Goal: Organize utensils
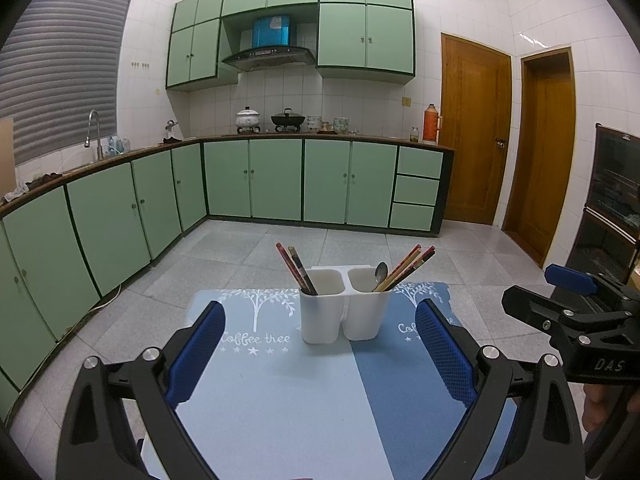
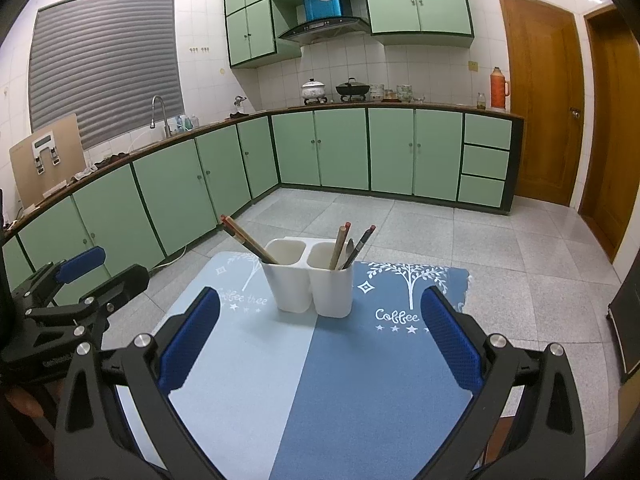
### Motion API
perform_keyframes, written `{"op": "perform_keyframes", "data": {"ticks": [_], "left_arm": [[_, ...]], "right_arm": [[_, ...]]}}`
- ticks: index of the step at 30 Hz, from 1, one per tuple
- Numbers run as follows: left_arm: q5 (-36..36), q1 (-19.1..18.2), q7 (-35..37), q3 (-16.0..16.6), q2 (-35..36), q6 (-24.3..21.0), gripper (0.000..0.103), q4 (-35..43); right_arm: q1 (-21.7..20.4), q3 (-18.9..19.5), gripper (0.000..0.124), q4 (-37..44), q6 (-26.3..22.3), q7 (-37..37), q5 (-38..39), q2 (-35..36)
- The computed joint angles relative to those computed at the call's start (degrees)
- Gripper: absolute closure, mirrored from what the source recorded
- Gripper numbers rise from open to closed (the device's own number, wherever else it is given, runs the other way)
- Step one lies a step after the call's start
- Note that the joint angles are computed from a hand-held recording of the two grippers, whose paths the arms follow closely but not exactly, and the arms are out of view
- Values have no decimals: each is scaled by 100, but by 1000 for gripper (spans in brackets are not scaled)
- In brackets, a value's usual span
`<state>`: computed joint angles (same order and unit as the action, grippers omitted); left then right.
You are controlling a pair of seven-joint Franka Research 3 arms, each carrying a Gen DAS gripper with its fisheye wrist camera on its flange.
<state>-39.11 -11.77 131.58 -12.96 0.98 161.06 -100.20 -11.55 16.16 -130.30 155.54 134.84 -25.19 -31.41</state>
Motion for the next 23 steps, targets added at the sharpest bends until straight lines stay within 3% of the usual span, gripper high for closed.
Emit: {"op": "perform_keyframes", "data": {"ticks": [23], "left_arm": [[155, 39, -164, -11, 35, -56, 9, 35]], "right_arm": [[-14, -65, 26, -51, 72, -39, 20, 52]]}}
